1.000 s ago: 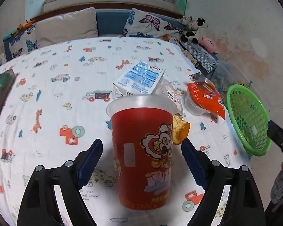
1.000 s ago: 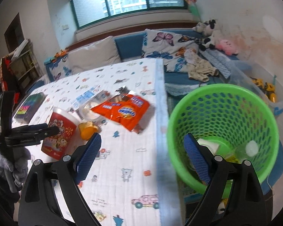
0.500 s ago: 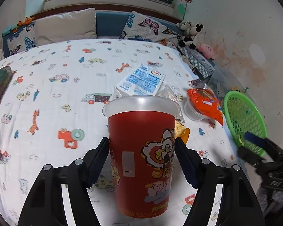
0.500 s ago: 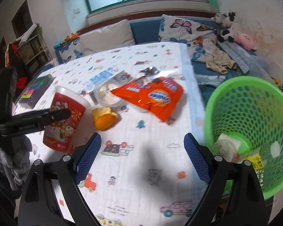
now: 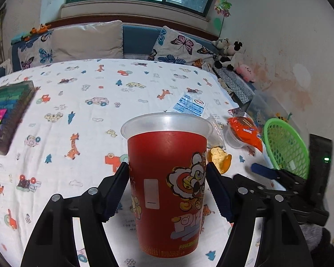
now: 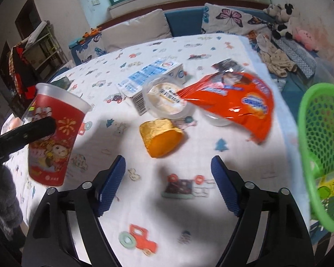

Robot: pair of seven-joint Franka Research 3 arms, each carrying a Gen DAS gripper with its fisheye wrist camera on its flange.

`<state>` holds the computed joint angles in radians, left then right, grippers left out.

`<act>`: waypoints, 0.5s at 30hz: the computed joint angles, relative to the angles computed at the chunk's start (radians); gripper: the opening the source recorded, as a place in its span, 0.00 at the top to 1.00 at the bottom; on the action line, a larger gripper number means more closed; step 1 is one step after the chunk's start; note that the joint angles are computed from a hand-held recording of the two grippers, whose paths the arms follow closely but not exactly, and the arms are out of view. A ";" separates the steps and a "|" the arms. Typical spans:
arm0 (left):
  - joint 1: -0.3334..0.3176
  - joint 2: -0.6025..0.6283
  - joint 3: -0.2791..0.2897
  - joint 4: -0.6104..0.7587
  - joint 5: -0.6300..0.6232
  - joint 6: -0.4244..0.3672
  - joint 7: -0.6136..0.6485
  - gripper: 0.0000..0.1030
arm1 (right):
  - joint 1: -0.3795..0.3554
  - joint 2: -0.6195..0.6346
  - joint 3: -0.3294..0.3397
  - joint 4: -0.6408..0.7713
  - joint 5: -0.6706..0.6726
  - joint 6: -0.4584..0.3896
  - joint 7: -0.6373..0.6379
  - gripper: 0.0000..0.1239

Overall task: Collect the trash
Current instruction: 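Grasp the orange cracker piece with the right gripper while the left holds the red cup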

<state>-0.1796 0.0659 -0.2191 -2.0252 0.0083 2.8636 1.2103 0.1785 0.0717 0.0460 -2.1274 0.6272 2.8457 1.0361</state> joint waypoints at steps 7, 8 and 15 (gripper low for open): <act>0.015 -0.028 0.001 -0.037 -0.100 0.025 0.087 0.34 | 0.037 0.075 -0.013 0.050 -0.184 0.036 0.211 0.44; 0.015 -0.030 0.001 -0.041 -0.120 0.028 0.104 0.34 | 0.038 0.082 -0.013 0.057 -0.197 0.035 0.231 0.45; 0.014 -0.046 0.006 -0.067 -0.224 0.048 0.195 0.34 | 0.084 0.126 -0.070 0.088 -0.437 0.052 0.499 0.51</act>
